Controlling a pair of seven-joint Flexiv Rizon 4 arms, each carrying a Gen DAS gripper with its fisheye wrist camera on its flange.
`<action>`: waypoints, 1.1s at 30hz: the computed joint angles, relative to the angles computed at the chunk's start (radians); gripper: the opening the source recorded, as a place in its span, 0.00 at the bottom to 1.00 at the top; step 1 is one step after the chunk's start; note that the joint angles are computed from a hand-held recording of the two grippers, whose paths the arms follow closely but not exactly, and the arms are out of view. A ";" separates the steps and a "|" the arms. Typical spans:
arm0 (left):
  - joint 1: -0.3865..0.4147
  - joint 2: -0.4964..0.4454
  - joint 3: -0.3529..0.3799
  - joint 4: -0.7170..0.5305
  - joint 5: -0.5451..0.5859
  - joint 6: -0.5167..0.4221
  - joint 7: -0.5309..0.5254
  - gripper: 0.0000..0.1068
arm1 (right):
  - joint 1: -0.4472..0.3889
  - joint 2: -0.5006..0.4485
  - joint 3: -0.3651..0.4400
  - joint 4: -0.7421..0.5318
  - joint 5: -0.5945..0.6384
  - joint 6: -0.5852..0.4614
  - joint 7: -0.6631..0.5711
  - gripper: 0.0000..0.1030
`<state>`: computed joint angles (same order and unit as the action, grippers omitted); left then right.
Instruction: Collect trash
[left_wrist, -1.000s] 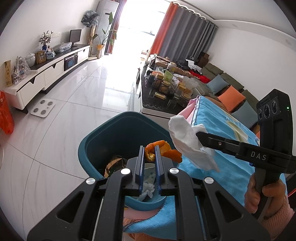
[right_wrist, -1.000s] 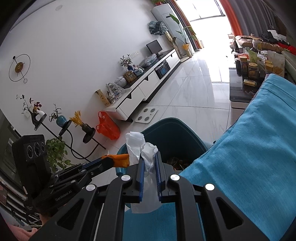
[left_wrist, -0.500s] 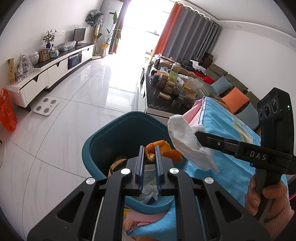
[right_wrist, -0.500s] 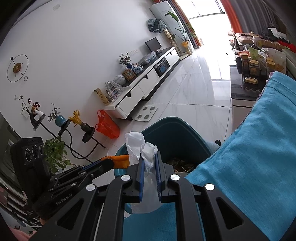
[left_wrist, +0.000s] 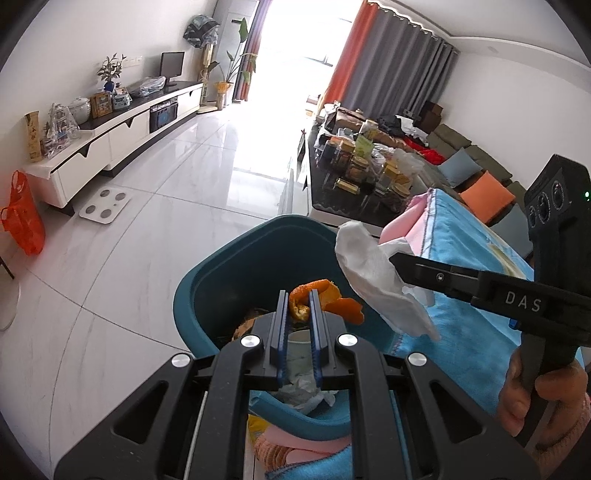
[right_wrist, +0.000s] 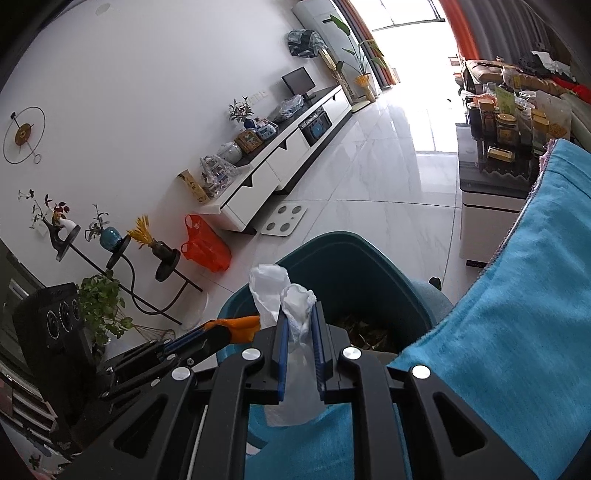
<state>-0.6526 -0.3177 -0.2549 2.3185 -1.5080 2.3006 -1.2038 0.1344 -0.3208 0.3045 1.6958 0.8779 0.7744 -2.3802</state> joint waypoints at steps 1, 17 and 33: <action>0.002 -0.001 0.002 0.003 0.004 -0.002 -0.004 0.10 | 0.005 -0.004 -0.001 -0.004 -0.005 0.002 0.009 0.12; 0.036 -0.054 0.008 -0.012 0.041 -0.055 -0.044 0.42 | 0.018 -0.016 0.015 0.004 -0.076 0.067 0.085 0.26; -0.127 -0.021 -0.011 0.025 0.110 0.271 -0.039 0.91 | -0.110 0.267 -0.103 0.196 0.312 0.109 -0.380 0.82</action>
<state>-0.7796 -0.3383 -0.2663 2.3437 -1.3983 2.5714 -1.2425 0.0239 -0.0540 0.2018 1.8922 1.1898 0.8832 -2.7607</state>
